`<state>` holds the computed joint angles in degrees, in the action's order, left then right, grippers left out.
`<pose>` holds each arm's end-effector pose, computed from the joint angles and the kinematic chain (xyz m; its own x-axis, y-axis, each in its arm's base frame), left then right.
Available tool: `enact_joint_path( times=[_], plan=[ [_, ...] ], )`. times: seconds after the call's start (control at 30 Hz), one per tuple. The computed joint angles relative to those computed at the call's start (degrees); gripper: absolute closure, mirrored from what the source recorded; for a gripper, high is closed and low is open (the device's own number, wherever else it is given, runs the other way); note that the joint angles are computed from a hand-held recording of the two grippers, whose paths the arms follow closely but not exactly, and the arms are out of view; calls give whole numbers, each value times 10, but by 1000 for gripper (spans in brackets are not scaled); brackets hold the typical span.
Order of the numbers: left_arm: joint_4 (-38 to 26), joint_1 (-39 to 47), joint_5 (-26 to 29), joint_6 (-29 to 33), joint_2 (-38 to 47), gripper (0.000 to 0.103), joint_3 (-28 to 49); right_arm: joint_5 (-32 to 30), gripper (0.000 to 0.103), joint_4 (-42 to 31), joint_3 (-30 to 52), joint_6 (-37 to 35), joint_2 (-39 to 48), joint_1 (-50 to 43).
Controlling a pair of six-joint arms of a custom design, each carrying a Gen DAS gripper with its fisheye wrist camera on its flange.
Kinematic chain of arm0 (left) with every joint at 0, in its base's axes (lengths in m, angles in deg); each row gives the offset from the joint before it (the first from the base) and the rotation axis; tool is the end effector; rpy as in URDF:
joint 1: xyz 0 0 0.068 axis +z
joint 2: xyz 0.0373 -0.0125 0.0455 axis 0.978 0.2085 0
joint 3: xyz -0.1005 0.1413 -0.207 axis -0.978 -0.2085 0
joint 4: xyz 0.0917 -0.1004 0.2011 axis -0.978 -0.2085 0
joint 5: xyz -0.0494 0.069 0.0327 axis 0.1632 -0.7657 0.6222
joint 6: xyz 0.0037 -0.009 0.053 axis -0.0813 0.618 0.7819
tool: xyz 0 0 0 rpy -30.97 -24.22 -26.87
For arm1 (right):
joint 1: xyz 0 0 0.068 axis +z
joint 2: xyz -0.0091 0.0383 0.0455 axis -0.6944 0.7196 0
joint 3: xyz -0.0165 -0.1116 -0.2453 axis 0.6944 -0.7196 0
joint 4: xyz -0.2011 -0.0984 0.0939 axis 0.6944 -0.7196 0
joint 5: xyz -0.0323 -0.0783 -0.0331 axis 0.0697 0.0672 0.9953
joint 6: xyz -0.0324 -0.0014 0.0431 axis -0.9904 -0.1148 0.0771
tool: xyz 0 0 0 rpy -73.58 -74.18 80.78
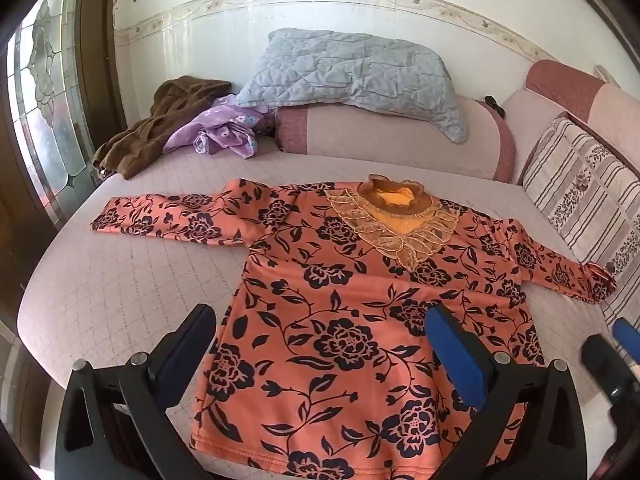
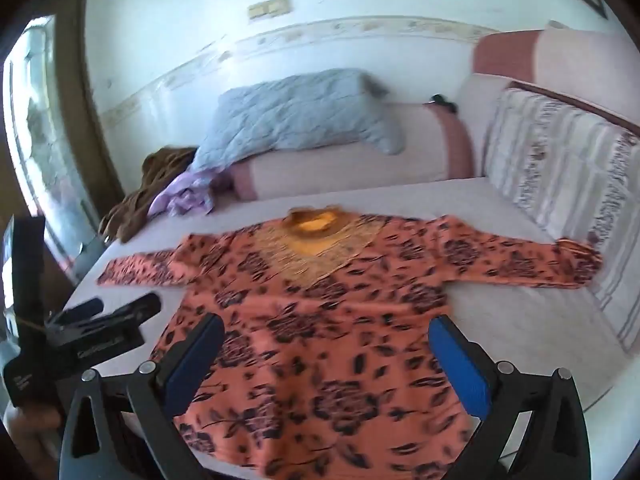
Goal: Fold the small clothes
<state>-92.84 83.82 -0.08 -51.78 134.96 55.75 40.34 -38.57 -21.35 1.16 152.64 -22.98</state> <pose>0.2832 0.0307 0.2194 -0.6657 -0.1819 -0.7237 -0.2152 0.9754 -0.0472 0.2757 0.1037 0.2337 -0.6330 -0.0025 -0.7741 -0.1804 0.9729 0.1444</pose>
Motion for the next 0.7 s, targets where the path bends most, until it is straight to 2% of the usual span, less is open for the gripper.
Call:
enact_joint_path(
  times=[0.17,0.27,0.7],
  plan=[
    [0,7,5,1,-6,0,-4,32,0,-8,12,26,2,48],
    [8,16,15,9,-11,0,-12,34,0,-23,23,29,-1,50],
    [-22,-8,-6,1,-19,0,0,42,0,-34,33,25,4,51]
  ],
)
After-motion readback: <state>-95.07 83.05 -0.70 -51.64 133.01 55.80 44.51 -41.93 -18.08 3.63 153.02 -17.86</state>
